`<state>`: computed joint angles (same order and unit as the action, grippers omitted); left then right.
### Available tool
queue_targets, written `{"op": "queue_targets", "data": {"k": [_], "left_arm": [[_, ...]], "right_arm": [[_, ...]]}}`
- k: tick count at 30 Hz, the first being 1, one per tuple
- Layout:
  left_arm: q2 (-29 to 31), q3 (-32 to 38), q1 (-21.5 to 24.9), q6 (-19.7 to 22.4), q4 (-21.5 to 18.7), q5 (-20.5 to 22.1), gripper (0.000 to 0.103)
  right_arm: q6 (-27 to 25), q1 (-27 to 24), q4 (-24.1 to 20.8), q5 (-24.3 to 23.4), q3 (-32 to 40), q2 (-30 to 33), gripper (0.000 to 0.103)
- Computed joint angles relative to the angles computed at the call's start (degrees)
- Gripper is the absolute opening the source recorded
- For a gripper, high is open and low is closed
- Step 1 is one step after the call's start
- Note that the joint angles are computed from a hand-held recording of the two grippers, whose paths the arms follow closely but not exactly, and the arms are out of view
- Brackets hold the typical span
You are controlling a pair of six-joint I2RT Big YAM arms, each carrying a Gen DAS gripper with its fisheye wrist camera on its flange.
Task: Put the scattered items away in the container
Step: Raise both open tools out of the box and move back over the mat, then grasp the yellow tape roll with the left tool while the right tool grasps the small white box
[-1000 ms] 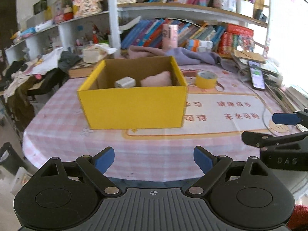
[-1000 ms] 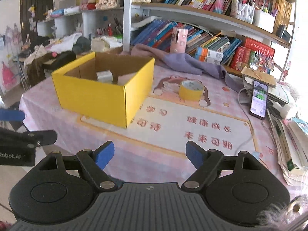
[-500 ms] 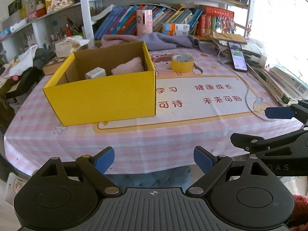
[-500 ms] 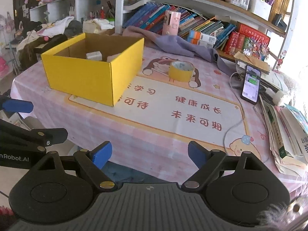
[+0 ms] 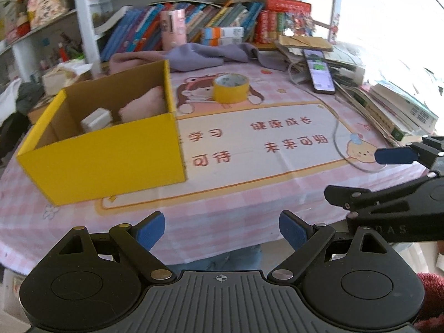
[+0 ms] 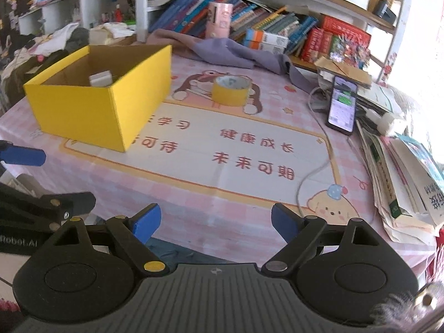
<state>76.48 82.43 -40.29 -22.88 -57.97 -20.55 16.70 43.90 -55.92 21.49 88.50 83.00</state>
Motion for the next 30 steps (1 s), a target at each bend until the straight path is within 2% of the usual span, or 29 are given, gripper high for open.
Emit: {"op": "queue_targets", "data": {"k": [8, 16, 22, 30], "left_arm": [[4.64, 4.11, 0.58, 5.13, 2.17, 1.71, 0.092], [11.49, 11.69, 1.71, 8.72, 2.82, 2.44, 0.092], [17.76, 19.83, 2.85, 8.14, 0.01, 1.91, 0.092], [26.85, 32.67, 3.81, 5.86, -5.79, -0.80, 0.092]], "right_arm": [[-0.26, -3.61, 1.91, -0.91, 0.73, 1.18, 0.086], [-3.51, -8.43, 3.80, -4.49, 5.09, 4.81, 0.086], [-7.92, -12.40, 4.30, -8.89, 10.38, 8.92, 0.086], [-12.91, -17.60, 4.18, -16.07, 17.87, 14.89, 0.086]]}}
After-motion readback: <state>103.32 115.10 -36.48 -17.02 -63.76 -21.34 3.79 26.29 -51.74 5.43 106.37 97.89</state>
